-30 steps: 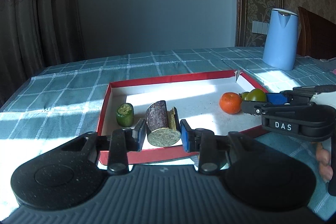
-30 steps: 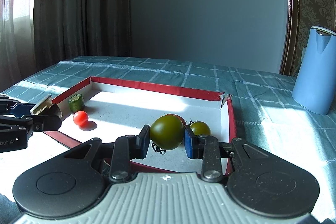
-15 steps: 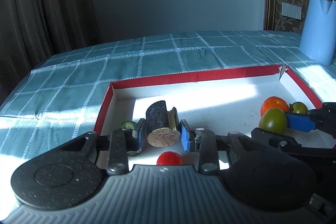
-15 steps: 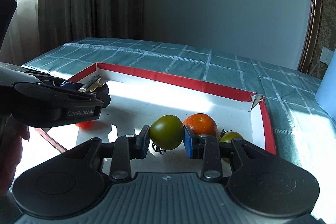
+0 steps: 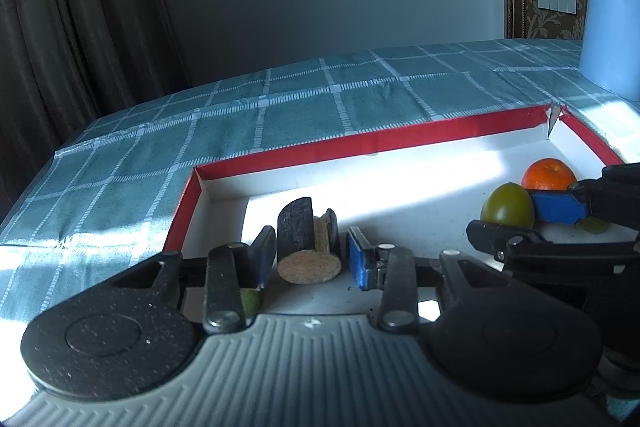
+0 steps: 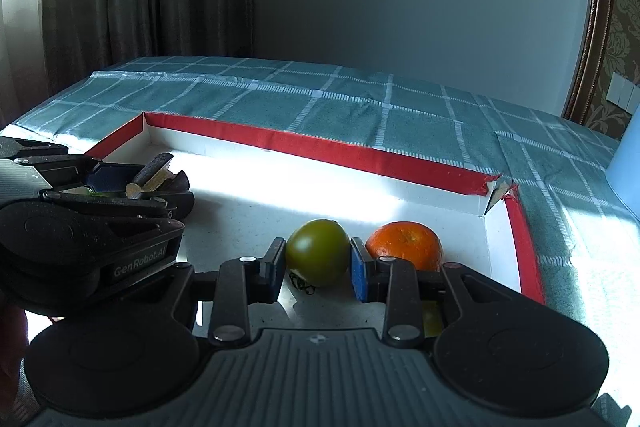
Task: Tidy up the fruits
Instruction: 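Lower the log piece into the tray with the left tool while the right tool releases the green tomato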
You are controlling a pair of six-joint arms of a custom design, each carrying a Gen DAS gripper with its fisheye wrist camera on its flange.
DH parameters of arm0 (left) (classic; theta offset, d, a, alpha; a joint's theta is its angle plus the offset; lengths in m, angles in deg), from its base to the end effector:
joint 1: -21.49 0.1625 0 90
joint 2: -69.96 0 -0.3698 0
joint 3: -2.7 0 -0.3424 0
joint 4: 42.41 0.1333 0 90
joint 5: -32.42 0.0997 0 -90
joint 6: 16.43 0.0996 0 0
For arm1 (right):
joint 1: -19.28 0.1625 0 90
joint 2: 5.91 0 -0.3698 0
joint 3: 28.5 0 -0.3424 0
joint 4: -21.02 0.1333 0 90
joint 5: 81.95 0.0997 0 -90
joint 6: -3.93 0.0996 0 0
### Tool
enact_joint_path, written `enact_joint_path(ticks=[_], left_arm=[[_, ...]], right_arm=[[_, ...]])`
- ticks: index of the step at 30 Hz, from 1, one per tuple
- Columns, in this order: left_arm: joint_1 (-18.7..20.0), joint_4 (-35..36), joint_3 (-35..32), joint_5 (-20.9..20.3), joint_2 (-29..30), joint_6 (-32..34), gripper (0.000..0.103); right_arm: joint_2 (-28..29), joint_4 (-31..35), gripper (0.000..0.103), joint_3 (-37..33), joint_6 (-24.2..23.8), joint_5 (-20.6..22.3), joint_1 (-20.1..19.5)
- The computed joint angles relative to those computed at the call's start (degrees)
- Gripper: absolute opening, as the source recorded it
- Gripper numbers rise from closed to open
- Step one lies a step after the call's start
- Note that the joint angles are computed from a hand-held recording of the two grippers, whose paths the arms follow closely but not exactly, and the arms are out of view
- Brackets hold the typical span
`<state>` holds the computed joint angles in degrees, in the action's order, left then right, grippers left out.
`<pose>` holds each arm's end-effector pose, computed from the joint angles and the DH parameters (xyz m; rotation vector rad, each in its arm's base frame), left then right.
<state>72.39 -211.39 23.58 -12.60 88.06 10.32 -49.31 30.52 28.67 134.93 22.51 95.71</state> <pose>-0.3082 -0.7022 -0.1577 0.9501 2.0989 -0.9258 -0.0472 -0.6577 0.2054 0.4770 -2.0759 1.0547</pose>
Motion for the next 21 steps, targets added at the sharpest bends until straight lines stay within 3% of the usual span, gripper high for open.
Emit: enact_joint_path(ticks=[1, 3, 7, 10, 15, 21], left_arm=[[0.01, -0.26, 0.55, -0.25, -0.25, 0.06, 0.051], [-0.18, -1.99, 0.14, 0.54, 0.36, 1.4, 0.057], [-0.36, -5.71, -0.82, 2.01, 1.43, 3.72, 0.081], [-0.05, -10.83, 9.35, -0.48, -3.9, 2.24, 0.084], [-0.61, -18.53, 15.89, 0.53, -6.3, 3.07, 0.1], [-0.96, -26.06, 24.8, 1.44, -10.45, 1.5, 0.103]], right_arm=[[0.03, -0.24, 0.032, 0.06, 0.03, -0.03, 0.01], [0.08, -0.14, 0.032, -0.06, 0.09, 0.04, 0.01], [-0.15, 1.32, 0.035, -0.39, 1.27, -1.0, -0.48], [-0.7, 4.28, 0.045, -1.02, 3.69, -3.28, -1.49], [-3.09, 6.15, 0.064, 1.0, 8.56, -7.7, -3.27], [-8.02, 0.11, 0.065, 9.22, 9.65, -11.32, -4.46]])
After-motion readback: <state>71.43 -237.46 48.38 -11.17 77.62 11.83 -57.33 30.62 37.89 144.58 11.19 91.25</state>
